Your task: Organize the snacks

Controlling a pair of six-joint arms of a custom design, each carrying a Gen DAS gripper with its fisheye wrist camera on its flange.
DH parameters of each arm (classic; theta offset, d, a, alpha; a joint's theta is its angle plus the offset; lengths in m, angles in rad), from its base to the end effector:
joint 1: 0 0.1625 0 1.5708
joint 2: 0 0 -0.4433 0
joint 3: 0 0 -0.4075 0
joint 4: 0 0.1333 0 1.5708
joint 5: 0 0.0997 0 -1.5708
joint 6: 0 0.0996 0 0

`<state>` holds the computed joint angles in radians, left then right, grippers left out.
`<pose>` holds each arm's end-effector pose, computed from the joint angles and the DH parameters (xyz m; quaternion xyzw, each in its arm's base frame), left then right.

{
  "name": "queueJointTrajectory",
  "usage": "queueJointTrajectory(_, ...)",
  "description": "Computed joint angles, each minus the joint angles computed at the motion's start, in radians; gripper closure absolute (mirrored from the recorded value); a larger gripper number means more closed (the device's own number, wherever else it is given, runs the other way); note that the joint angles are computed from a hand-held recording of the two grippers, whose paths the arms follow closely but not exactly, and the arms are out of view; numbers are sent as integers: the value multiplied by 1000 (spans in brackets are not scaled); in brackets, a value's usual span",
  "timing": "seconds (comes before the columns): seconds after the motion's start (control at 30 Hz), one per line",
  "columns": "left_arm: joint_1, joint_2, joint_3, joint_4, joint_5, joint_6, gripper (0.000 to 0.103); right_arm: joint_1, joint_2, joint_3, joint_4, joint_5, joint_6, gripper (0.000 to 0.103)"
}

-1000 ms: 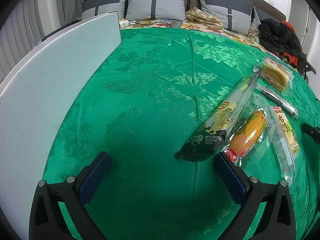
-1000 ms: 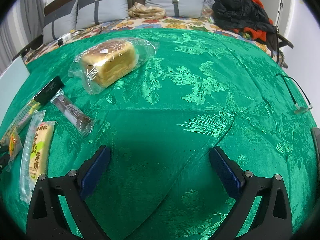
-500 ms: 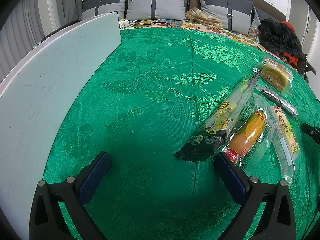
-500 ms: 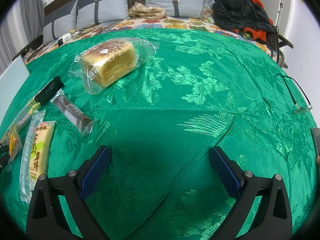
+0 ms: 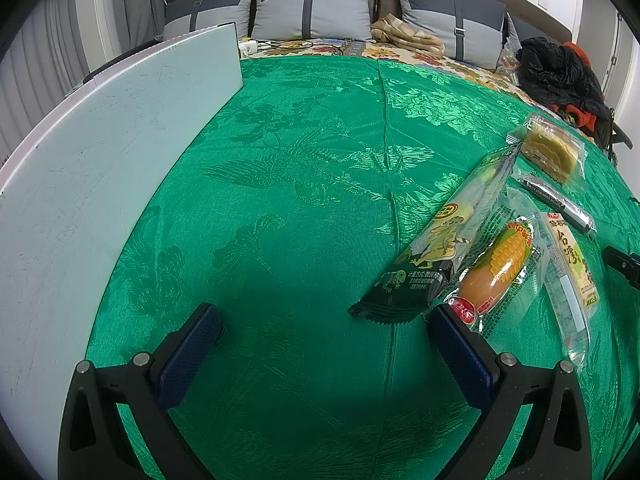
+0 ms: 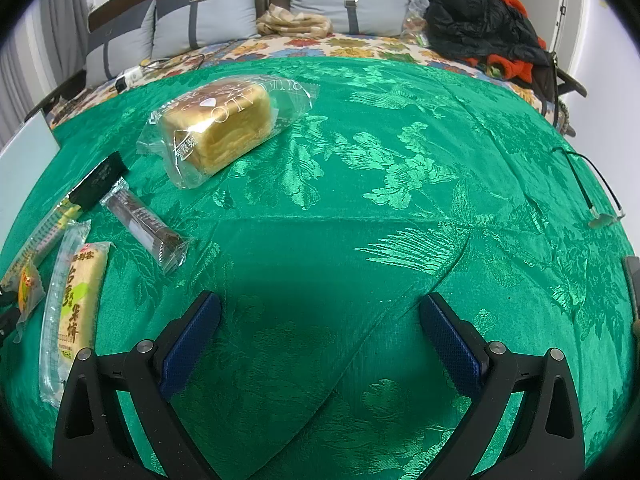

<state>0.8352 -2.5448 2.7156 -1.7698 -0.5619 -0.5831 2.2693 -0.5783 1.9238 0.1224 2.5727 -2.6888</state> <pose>0.0700 -0.2469 0.2921 0.0599 0.8733 -0.3058 0.3744 0.2748 -0.2505 -0.0560 0.0828 -0.8724 0.2989 0.3778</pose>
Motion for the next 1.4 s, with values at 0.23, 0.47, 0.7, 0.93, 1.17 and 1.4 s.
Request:
queueJointTrajectory(0.23, -2, 0, -1, 5, 0, -3, 0, 0, 0, 0, 0, 0, 0, 1)
queueJointTrajectory(0.47, -1, 0, 0, 0, 0, -1, 0, -1, 0, -1, -1, 0, -2, 1)
queueJointTrajectory(0.7, 1, 0, 2, -4, 0, 1, 0, -2, 0, 0, -4, 0, -5, 1)
queueJointTrajectory(0.93, -2, -1, 0, 3, 0, -3, 0, -2, 0, 1, -5, 0, -5, 1)
queueJointTrajectory(1.17, -4, -2, -2, 8, 1, -6, 0, -2, 0, 1, -5, 0, -7, 1)
queueJointTrajectory(1.4, -3, -2, 0, 5, 1, -5, 0, -2, -1, 1, -7, -1, -9, 1)
